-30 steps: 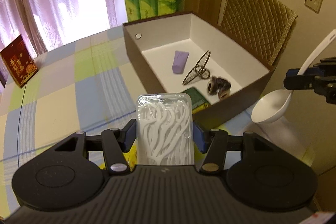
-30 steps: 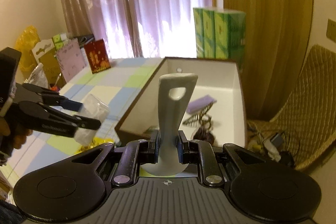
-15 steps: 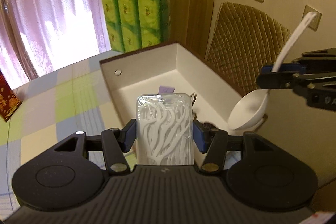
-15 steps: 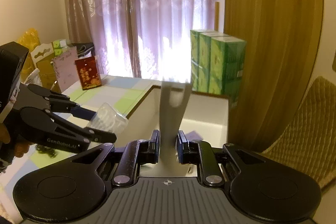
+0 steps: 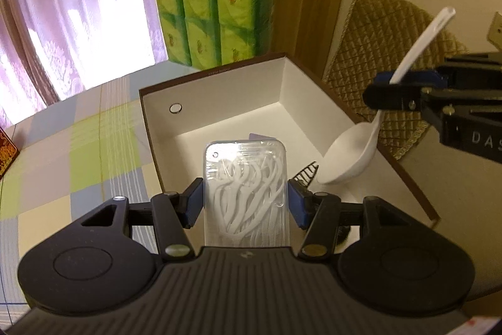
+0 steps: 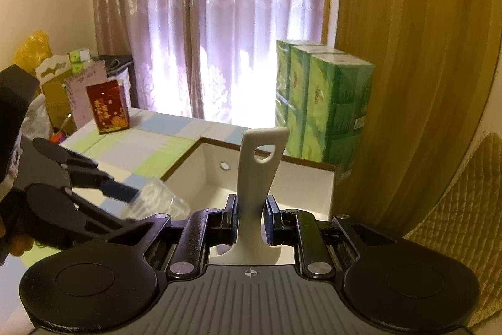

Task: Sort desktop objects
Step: 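Carry the floss-pick box and rice paddle with both tools over the brown box, then open the left tool to drop the floss box while the right tool drops the paddle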

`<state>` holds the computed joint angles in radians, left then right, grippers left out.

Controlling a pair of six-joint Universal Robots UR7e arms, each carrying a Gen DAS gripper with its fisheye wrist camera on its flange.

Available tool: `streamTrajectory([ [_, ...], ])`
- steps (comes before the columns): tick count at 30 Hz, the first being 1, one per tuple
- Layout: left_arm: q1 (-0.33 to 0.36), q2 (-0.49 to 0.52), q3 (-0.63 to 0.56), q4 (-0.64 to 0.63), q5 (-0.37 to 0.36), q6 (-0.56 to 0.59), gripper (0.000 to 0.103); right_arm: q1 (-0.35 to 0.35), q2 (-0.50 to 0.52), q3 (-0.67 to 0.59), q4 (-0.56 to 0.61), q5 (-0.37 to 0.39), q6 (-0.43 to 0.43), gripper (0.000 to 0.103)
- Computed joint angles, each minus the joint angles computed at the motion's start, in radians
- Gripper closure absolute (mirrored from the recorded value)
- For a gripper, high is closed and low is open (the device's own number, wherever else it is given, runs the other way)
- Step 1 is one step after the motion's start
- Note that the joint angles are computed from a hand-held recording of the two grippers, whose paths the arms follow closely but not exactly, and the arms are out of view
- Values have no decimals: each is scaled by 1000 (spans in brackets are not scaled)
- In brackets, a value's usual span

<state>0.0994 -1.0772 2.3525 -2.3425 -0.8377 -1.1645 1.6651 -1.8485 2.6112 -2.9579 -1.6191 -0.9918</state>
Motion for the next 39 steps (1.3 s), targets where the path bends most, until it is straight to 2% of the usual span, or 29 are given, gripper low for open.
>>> streamTrajectory([
  [8,117,85,-44,-31,-11,19,52,-31,212,-11,-198,-57,-28,89],
  [13,168,135,-64,-60,-28,51,52,-36,296,-31,-247,-81,-40,89],
  [17,192,164,-78,-77,-34,69,52,-37,330,-48,-243,-96,-39,89],
  [25,206,186,-87,-82,-20,76,50,-40,358,-59,-226,-125,-50,89],
  [36,196,151,-67,-48,-12,42,49,-20,414,-69,-251,-180,-50,89],
  [37,194,148,-65,-42,-11,38,47,-17,415,-72,-245,-180,-47,85],
  [39,187,141,-63,-31,-7,29,43,-11,409,-73,-241,-178,-38,60],
])
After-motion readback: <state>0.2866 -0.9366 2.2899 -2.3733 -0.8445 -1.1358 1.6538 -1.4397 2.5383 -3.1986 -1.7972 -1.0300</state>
